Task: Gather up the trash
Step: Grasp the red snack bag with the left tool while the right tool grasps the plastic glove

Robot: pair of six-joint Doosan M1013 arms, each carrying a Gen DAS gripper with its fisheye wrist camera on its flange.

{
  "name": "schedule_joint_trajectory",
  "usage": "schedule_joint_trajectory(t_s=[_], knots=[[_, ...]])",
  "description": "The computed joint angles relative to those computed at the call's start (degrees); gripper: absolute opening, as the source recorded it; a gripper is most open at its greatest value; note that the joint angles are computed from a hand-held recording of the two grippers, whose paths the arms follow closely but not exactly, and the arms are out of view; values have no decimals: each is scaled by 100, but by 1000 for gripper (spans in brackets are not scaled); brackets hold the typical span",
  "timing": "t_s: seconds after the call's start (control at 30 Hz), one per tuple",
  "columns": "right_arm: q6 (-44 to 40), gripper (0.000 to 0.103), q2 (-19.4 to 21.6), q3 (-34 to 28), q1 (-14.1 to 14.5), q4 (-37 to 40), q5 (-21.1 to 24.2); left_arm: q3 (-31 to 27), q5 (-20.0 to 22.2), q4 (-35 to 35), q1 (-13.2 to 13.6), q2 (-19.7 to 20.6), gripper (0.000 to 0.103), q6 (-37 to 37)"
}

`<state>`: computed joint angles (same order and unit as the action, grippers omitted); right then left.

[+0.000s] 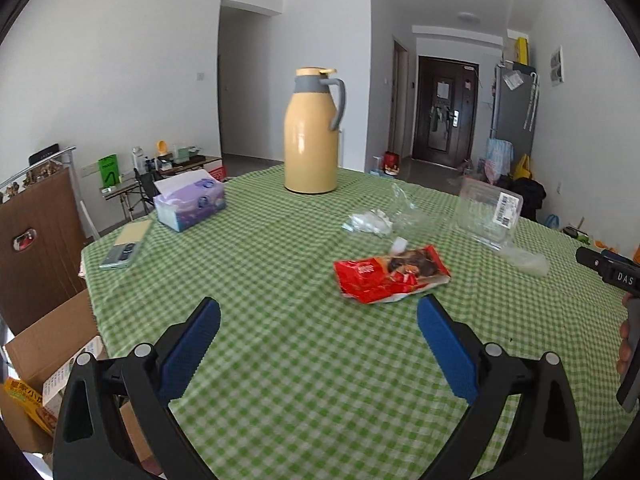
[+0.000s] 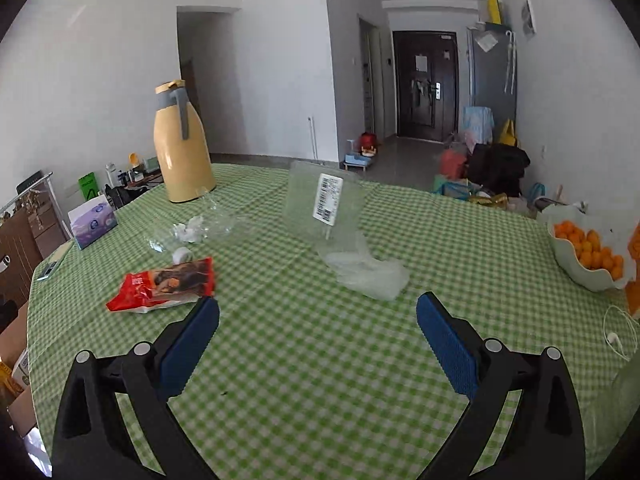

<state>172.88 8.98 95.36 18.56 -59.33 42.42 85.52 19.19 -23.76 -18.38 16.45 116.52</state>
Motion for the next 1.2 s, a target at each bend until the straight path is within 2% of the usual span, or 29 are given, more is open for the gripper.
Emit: schedule_joint_trajectory(t_s=[0.07, 0.13, 0.2, 0.27, 0.33, 0.43, 0.5, 0.6, 0.63, 0.7, 0.73, 0.8, 0.87, 0.9, 0.93, 0.97, 1.0, 1.07, 1.13, 1.2], knots=[[-223, 95, 28, -42, -103, 267, 111, -256, 406, -342, -28, 225, 96, 439], [-501, 95, 99, -139, -228, 618, 180, -621, 920, 94, -82, 488, 96, -54], [-828, 95, 118, -164, -373, 969, 136, -972, 1345, -175, -77, 754, 96, -30], [-1140, 95, 205, -248, -504, 1296, 136, -1252, 1605, -510, -78, 983, 96, 305], [-1359, 95, 249, -261, -638, 1540, 95, -1550, 1759, -202, -168, 1227, 96, 382], [-1594, 95, 331, -293, -776, 1801, -43, -1953, 2083, 105, -283, 1537, 96, 945], [-1746, 95, 394, -321, -867, 1934, -87, -2153, 2178, 110, -324, 1693, 96, 1179], [-1897, 95, 470, -377, -962, 2088, -226, -2706, 2733, 266, -366, 2038, 92, 927], [-1955, 95, 497, -400, -975, 2096, -267, -2863, 2941, 222, -361, 2127, 82, 879], [-2134, 95, 588, -500, -1011, 2177, -226, -3178, 3373, 334, -400, 2315, 70, 772], [-2224, 95, 627, -538, -1041, 2257, -237, -3235, 3453, 447, -430, 2353, 65, 766], [-2428, 95, 733, -645, -1126, 2488, -206, -3098, 3238, 606, -494, 2288, 56, 959], [-2784, 94, 849, -771, -1229, 2802, -80, -3042, 3201, 635, -529, 2258, 27, 1100], [-2868, 87, 908, -836, -1260, 2880, 32, -3035, 3237, 643, -534, 2247, 22, 1104], [-2925, 62, 968, -894, -1300, 2996, 157, -3043, 3323, 541, -521, 2236, 10, 1141], [-2960, 50, 1002, -919, -1333, 3131, 209, -3034, 3403, 460, -508, 2210, 2, 1155], [-2814, 44, 1002, -912, -1309, 2967, 233, -3012, 3463, 410, -499, 2179, 0, 1166], [-2817, 26, 980, -916, -1263, 2946, 345, -2827, 3381, 333, -477, 2031, 0, 1169], [-2586, 20, 867, -810, -1164, 2725, 394, -2654, 3385, 101, -423, 1878, 0, 1146], [-2201, 18, 702, -654, -1028, 2322, 501, -2363, 3200, -56, -359, 1642, 0, 1022]])
